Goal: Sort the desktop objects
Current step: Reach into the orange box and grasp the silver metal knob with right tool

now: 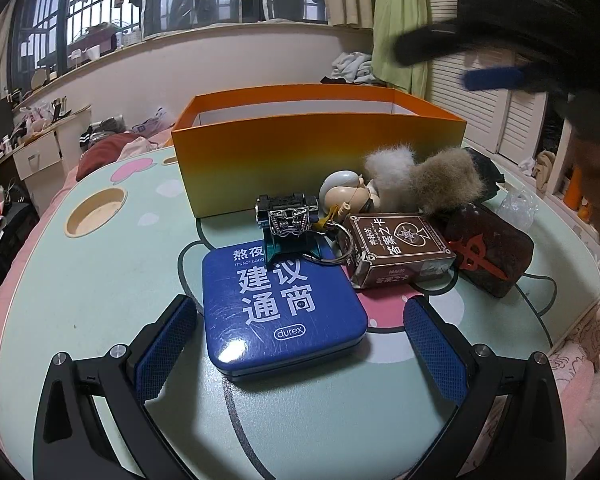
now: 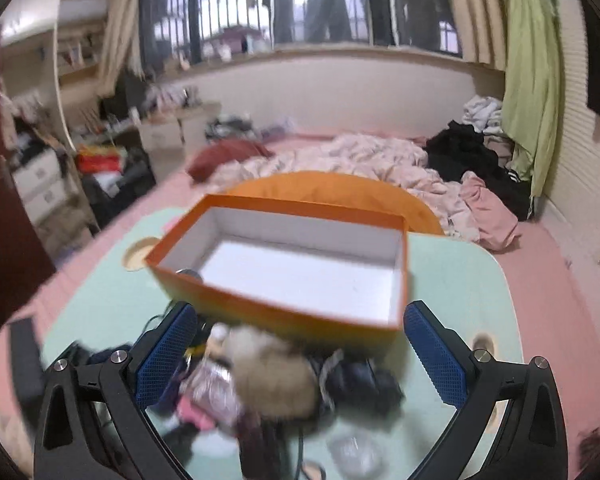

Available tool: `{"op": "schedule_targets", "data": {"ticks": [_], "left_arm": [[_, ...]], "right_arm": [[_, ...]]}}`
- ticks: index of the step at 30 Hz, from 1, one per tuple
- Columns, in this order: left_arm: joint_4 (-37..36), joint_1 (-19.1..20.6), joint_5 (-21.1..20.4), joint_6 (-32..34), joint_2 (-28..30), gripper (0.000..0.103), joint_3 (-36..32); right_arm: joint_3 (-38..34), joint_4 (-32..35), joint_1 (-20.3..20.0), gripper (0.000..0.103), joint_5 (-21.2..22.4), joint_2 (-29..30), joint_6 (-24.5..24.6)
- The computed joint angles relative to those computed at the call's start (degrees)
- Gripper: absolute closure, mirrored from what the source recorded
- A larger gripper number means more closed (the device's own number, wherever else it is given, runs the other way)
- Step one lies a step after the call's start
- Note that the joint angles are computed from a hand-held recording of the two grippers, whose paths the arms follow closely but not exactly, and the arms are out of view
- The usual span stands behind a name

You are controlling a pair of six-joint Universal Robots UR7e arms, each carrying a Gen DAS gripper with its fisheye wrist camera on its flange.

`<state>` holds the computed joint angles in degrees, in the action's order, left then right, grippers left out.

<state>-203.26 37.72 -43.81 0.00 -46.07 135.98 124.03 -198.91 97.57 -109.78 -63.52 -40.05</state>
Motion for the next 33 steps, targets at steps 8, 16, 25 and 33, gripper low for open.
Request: {"op": "schedule_targets", "data": {"ticks": [8,16,25,33], "left_arm": [[-0.16,-0.24,-0.02,-0.08,0.13,0.000,-0.08],[-0.22,-0.27,0.03,-0.12,0.20,0.000,-0.12],[-0.28,-0.39,0.12,-0.29,0.45,0.000,-0.26],[-0.37,-0.42,0.14,-0.32,0.56,0.000,-0.32]], "right_arm": [[-7.40,8.08,-0.75,0.000,-3.07,5.90,6.64],[-8.49,8.90,-1.13,0.000,-5.10,6.89,7.19],[-17.83,42.13,-1.98,0.011,8.45,2.51,15.90],[-30.31,62.70,0.04,0.045,5.77,10.57,22.24]]}}
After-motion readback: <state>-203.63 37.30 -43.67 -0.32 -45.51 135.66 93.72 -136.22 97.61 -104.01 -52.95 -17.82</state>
